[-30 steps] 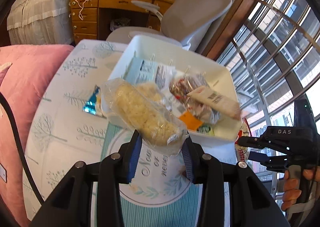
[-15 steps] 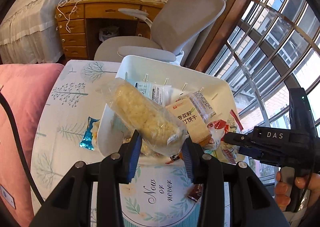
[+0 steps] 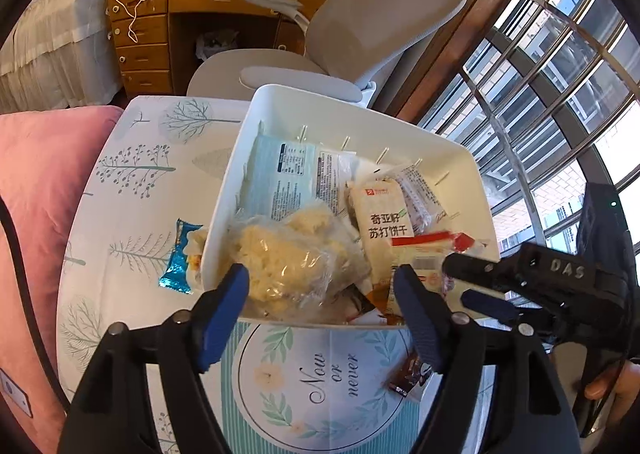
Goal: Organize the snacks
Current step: 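Carry both snacks over the white basket and open both grippers to release them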
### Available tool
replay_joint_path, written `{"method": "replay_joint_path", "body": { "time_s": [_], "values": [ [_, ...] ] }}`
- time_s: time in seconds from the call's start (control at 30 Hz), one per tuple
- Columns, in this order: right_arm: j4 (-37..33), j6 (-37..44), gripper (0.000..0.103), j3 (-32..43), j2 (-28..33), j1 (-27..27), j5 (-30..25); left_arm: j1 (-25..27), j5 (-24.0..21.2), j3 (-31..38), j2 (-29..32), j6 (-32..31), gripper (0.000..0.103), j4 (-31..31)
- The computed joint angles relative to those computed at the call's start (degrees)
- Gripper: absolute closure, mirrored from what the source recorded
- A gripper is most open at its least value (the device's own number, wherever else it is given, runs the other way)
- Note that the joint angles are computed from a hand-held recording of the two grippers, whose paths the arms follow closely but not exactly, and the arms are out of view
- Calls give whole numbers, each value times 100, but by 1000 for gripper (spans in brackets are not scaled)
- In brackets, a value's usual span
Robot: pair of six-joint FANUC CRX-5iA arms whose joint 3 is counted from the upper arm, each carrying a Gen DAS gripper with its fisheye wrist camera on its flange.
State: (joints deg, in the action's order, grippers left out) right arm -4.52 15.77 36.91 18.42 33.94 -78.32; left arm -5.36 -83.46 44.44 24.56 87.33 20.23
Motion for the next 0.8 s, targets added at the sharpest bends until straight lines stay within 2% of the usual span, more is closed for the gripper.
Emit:
{"method": "replay_joint_path", "body": {
  "time_s": [0.17, 0.37, 0.6, 0.8],
  "values": [
    [152, -240, 38, -215, -195, 66, 89, 59, -196, 44, -32, 13, 22, -3],
    [192, -370, 38, -438, -463, 116, 55, 133, -252, -123, -270, 38, 20, -21],
    [130, -433, 36, -783, -755, 116, -45, 257, -163, -695, -777, 212, 20, -137],
    [-32, -522, 36, -1006, -867, 148, -339, 451, -301, -1057, -1053, 299, 20, -298]
  ]
}}
